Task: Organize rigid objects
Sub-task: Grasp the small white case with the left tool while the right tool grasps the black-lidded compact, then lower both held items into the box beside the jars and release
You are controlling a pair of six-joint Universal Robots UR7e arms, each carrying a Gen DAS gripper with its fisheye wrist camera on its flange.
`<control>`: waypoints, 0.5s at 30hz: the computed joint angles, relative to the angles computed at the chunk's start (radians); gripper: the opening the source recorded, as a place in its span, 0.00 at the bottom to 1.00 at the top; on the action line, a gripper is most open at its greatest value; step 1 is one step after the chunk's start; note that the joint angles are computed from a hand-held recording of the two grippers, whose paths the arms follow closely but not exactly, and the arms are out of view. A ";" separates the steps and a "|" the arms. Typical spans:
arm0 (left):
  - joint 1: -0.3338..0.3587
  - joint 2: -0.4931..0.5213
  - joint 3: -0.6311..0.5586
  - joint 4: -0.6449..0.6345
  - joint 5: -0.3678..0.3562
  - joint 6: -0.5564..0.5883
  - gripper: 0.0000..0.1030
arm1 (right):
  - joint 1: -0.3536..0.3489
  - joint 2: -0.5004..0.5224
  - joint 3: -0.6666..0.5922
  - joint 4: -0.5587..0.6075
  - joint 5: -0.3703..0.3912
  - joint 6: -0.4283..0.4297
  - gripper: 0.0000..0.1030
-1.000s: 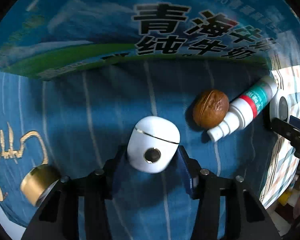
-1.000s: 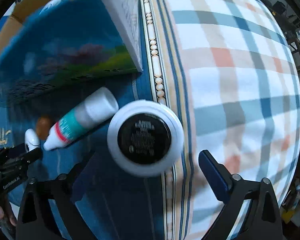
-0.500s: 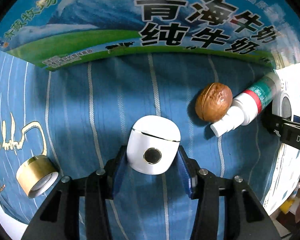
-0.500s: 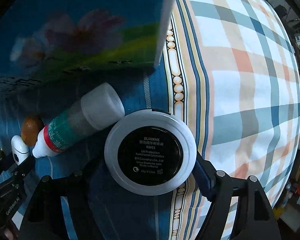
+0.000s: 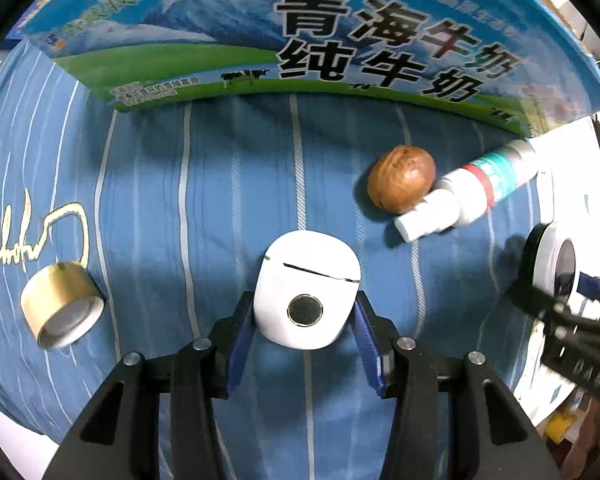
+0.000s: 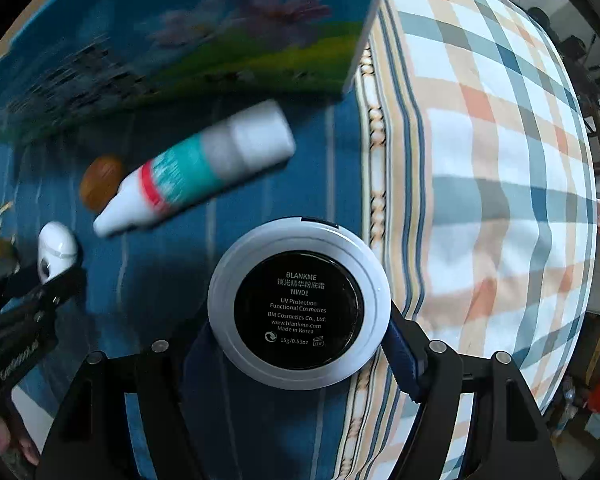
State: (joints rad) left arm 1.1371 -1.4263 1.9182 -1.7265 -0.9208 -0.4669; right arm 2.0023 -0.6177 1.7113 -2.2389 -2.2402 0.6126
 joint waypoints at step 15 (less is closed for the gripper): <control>0.005 0.023 -0.016 0.043 -0.149 -0.088 0.47 | 0.039 0.027 0.053 -0.073 0.074 0.011 0.74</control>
